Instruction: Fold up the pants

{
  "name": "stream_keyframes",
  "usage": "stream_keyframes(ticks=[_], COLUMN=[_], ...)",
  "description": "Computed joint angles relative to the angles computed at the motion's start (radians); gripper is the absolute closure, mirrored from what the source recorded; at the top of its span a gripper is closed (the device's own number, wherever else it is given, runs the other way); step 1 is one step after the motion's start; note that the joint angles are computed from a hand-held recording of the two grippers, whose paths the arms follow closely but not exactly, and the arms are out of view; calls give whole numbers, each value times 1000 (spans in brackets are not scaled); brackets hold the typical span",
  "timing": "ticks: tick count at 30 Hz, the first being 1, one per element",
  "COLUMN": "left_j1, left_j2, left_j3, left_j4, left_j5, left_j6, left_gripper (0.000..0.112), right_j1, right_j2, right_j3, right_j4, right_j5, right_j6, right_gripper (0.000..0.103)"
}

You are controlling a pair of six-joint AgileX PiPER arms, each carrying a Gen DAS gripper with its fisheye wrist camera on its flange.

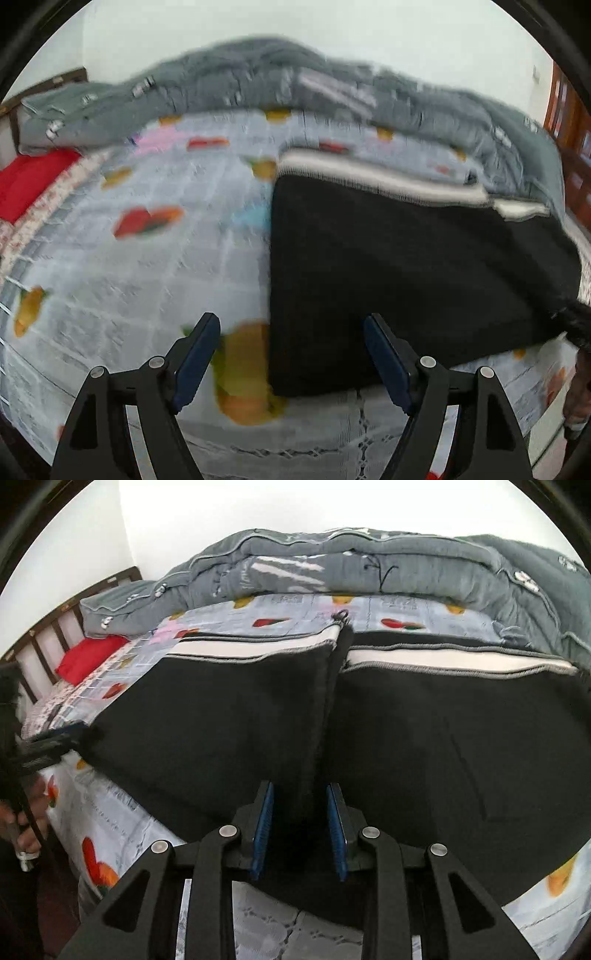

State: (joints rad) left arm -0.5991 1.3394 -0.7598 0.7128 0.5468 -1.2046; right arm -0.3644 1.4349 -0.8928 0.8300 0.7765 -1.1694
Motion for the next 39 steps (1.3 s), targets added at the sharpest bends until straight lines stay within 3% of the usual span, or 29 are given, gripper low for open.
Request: stream_keyframes(ticks=[3, 6, 8, 10, 12, 16, 19, 27, 29, 32, 36, 39], left_j1=[-11, 61, 107, 127, 149, 178, 206, 230, 253, 267, 313, 336], left_j2=[-24, -75, -91, -84, -64, -37, -41, 1, 18, 54, 130, 178], left_j3=[26, 36, 39, 29, 8, -22, -10, -22, -32, -66, -128, -172], left_j4=[-9, -205, -285, -292, -332, -440, -554, -659, -772, -835, -998, -1011], left_j5=[-16, -76, -103, -98, -85, -66, -114, -181, -192, -187, -185, -173], left_j6=[-9, 173, 232, 209, 244, 330, 409, 473, 587, 681, 911, 950], left_gripper=[33, 35, 35, 35, 35, 34, 34, 35, 35, 35, 36, 52], right_j1=[-47, -138, -224, -316, -389, -499, -555, -527, -511, -485, -452, -435], right_j2=[-22, -46, -63, -42, 9, 151, 265, 584, 668, 732, 754, 730], right_j3=[-12, -38, -52, -92, -148, -290, -399, -795, -917, -1032, -1059, -1015], right_j4=[8, 32, 59, 73, 79, 18, 23, -31, -52, -85, -126, -143], right_j5=[77, 148, 153, 143, 129, 48, 83, 256, 298, 318, 297, 237], right_j6=[-28, -72, -118, -136, -128, -31, 6, 295, 386, 467, 507, 491], right_gripper=[75, 74, 71, 54, 48, 46, 42, 42, 42, 43, 38, 42])
